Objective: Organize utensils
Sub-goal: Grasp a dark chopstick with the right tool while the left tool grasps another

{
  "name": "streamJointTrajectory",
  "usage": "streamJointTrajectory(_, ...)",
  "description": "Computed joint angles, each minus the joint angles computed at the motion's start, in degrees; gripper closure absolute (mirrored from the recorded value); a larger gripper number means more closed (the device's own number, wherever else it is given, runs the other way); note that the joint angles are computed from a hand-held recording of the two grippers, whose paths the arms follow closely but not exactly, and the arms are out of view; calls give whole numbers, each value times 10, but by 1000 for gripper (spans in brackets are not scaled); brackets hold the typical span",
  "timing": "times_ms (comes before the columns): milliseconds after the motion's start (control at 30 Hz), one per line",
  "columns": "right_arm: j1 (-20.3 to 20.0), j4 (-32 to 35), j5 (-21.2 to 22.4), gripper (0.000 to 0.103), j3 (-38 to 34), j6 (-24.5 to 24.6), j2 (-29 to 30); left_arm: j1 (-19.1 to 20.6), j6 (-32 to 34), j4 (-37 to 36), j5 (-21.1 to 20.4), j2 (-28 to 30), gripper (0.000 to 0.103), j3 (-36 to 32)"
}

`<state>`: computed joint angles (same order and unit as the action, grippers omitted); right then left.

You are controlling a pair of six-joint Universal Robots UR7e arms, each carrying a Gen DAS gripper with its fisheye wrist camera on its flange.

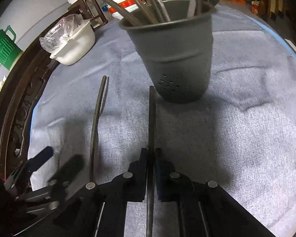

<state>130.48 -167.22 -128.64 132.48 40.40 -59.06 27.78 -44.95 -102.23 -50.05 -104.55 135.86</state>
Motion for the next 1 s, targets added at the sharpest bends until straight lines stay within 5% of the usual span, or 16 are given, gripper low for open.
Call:
streamJointTrajectory(67, -3, -10, 6, 95, 5, -5, -3, 13, 15, 5, -8, 22, 51, -5)
streamJointTrajectory(100, -3, -12, 7, 95, 10, -6, -8, 9, 18, 0, -1, 18, 81, -1)
streamJointTrajectory(167, -5, -15, 10, 95, 14, -12, -8, 20, 19, 19, -15, 14, 97, -13)
streamJointTrajectory(500, 8, -51, 43, 96, 2, -17, 17, 49, -41, 135, -56, -151, 98, -22)
streamJointTrajectory(567, -4, -56, 61, 89, 2, -23, 26, 41, -40, 146, -57, -163, 94, -20)
streamJointTrajectory(633, 2, -34, 49, 83, -7, -21, 27, 50, -12, 127, -73, -167, 71, -21)
streamJointTrajectory(667, 4, -22, 50, 76, -10, -21, 23, 57, -3, 121, -85, -167, 51, -26)
streamJointTrajectory(700, 4, -17, 45, 71, -12, -24, 20, 54, -14, 125, -84, -167, 45, -28)
streamJointTrajectory(767, 11, -8, 25, 37, -17, -20, 15, 51, -17, 118, -61, -169, 45, -38)
streamJointTrajectory(1000, 2, 31, 16, 35, -59, -32, 22, 109, 44, 70, -40, -82, 49, -83)
